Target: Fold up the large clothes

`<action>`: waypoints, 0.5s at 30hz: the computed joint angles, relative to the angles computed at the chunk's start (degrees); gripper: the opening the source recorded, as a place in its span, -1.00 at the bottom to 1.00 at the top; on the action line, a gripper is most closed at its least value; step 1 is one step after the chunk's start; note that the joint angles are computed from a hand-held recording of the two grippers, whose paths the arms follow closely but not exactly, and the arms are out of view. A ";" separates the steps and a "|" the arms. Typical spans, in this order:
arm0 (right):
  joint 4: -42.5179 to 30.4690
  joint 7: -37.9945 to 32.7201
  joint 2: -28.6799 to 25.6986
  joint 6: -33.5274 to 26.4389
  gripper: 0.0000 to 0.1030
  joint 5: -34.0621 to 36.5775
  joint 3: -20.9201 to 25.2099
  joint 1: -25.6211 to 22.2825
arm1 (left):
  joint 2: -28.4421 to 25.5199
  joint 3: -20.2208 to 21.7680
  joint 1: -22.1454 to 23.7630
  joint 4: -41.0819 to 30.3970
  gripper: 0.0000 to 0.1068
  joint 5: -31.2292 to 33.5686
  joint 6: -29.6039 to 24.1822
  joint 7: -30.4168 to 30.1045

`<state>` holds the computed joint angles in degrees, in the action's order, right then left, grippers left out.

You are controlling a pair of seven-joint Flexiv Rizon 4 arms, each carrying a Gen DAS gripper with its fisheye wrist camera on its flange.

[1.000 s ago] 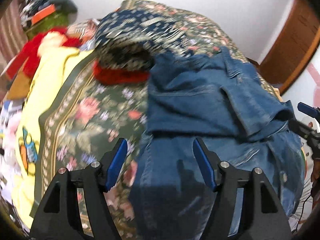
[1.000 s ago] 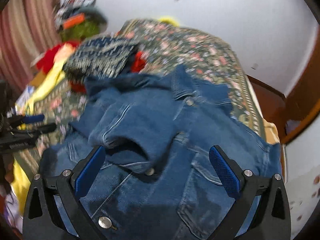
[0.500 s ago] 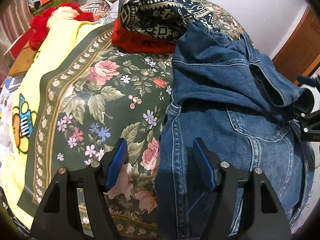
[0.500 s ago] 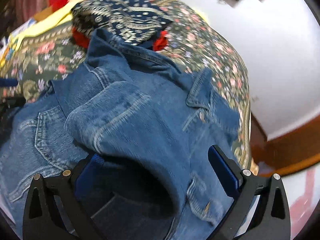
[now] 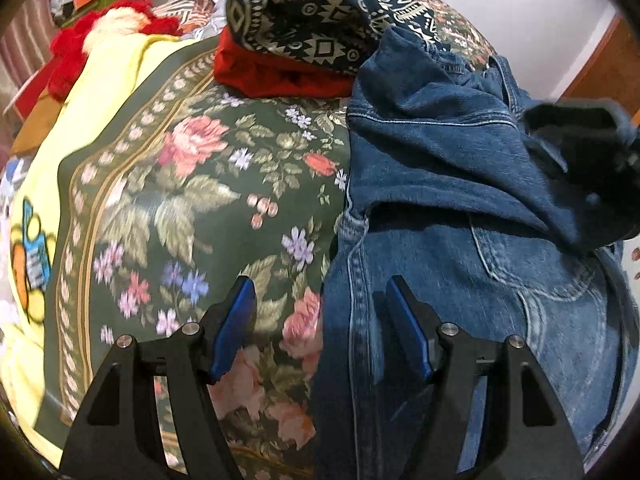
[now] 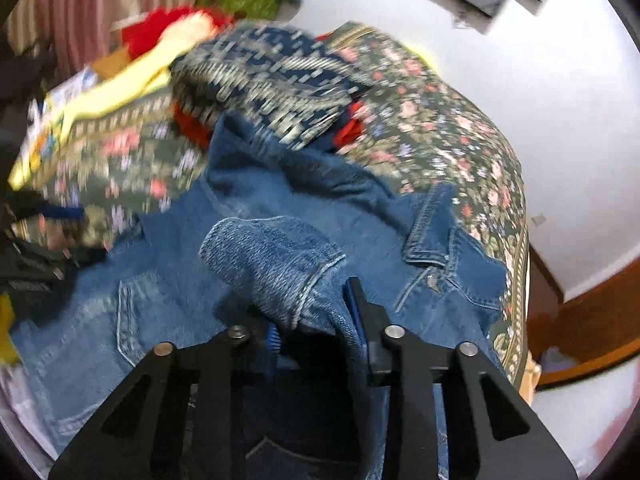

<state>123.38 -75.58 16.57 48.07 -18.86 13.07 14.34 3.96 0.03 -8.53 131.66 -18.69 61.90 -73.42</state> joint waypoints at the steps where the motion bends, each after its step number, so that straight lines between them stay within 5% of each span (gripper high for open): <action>1: 0.17 2.22 0.60 1.17 -0.55 -0.10 -0.20 -0.89 | -0.57 -0.32 0.17 -0.72 0.26 1.36 0.20 -0.64; 10: 2.99 14.63 7.73 8.20 -0.71 1.47 -2.58 -8.15 | -6.27 -1.48 0.50 -6.53 0.26 7.76 1.38 -6.88; 15: 7.00 21.84 12.68 8.84 -0.71 5.24 -2.83 -11.49 | -8.16 -1.16 -0.72 -9.60 0.26 18.48 1.83 -14.28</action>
